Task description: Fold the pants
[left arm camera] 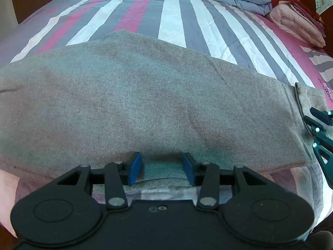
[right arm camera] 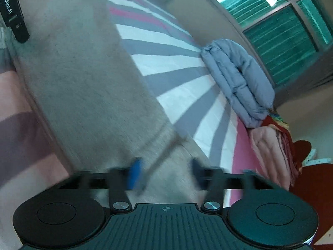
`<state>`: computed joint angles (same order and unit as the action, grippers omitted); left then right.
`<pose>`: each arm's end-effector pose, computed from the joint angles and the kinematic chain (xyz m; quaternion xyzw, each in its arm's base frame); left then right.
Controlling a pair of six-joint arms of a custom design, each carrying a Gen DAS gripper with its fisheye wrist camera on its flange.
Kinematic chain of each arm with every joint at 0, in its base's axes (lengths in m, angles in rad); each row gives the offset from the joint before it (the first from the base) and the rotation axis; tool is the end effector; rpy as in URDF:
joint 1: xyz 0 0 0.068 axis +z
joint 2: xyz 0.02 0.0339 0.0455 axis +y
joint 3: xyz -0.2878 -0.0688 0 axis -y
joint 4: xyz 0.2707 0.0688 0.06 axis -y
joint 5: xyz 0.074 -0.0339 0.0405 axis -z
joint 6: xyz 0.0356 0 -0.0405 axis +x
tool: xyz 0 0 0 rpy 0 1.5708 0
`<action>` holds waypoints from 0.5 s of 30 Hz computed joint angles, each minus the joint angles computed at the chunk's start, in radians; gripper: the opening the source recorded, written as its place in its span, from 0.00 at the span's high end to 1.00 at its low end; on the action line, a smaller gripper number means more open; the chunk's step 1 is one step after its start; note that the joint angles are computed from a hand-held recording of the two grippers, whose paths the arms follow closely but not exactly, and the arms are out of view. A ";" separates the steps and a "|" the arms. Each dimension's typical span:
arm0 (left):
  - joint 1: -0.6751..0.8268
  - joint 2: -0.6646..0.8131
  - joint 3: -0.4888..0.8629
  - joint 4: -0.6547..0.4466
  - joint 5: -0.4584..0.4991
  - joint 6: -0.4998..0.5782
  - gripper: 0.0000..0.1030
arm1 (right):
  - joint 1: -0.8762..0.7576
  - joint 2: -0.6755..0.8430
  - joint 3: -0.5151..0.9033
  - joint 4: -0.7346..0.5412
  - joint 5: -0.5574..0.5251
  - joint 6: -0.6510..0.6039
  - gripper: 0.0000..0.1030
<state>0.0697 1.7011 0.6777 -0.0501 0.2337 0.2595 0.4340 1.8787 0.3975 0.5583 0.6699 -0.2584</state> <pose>0.3012 0.0128 0.1035 0.1198 0.9556 -0.0714 0.2596 0.2386 0.0862 0.0423 -0.2054 0.8777 -0.2841 0.3268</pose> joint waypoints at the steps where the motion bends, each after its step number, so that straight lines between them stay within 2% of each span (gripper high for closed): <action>1: 0.001 0.001 0.000 0.000 0.002 0.002 0.65 | 0.001 0.002 0.019 -0.030 0.001 0.014 0.87; 4: 0.007 0.004 0.003 -0.002 0.010 0.009 0.65 | -0.014 -0.027 0.039 -0.059 -0.008 0.042 0.87; 5: 0.008 0.004 0.003 -0.002 0.012 0.011 0.65 | -0.024 -0.072 0.024 -0.059 -0.020 0.071 0.87; 7: 0.008 0.006 0.003 0.002 0.011 0.014 0.65 | -0.046 -0.232 0.008 -0.164 -0.052 0.192 0.88; 11: 0.006 0.006 0.004 0.001 0.010 0.014 0.65 | -0.247 -0.502 -0.011 -0.298 -0.228 0.402 0.88; 15: 0.002 0.009 0.006 0.002 0.005 0.009 0.65 | -0.555 -0.735 -0.048 -0.404 -0.423 0.549 0.88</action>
<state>0.0719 1.7098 0.6841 -0.0481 0.2392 0.2682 -0.1210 1.1440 0.3490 0.1545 0.2466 0.2905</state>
